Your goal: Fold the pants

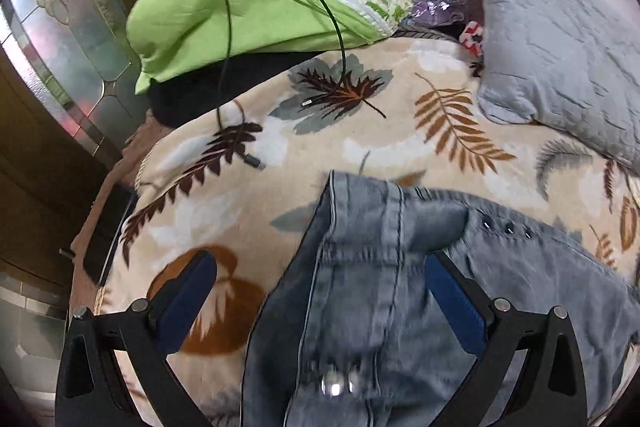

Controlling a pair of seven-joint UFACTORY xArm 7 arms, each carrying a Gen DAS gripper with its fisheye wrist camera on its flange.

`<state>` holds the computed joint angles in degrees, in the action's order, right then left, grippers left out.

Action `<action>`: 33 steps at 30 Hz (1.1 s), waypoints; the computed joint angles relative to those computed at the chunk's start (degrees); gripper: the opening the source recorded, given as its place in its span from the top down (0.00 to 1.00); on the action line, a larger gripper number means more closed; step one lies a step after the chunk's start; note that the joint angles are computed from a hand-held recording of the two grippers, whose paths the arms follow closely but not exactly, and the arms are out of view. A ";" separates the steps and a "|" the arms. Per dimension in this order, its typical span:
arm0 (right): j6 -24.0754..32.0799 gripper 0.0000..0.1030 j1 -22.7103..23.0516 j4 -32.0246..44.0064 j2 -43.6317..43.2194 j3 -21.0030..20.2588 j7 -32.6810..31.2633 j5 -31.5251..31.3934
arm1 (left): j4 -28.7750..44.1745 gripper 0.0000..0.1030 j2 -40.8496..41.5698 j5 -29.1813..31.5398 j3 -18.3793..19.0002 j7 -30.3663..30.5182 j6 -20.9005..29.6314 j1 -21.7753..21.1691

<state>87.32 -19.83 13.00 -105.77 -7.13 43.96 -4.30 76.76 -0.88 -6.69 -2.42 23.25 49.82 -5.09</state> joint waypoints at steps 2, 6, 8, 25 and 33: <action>-1.23 0.26 0.45 -1.93 1.42 -1.71 -0.25 0.70 | 3.19 0.01 3.66 1.92 -0.37 -2.25 0.92 -0.33; -3.36 0.32 1.94 -3.66 3.46 1.21 -1.92 1.89 | 9.21 0.14 9.91 3.99 -0.62 -4.79 4.28 -0.84; -3.82 0.41 2.48 -3.69 4.11 2.59 -2.09 2.12 | 11.86 0.19 12.59 4.26 -0.63 -6.15 6.03 -0.98; -0.89 0.81 6.37 2.17 5.05 6.59 -2.56 0.18 | 24.00 0.55 23.81 -3.69 -2.37 -7.79 16.54 0.81; -4.55 0.83 6.12 4.67 8.32 6.48 -1.63 -1.23 | 20.48 0.95 21.30 -6.52 -2.96 -6.89 13.24 0.43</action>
<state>82.77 -13.71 17.66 -97.45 -0.65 42.32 -5.53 97.23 20.42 -13.21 -5.38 16.36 63.07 -4.66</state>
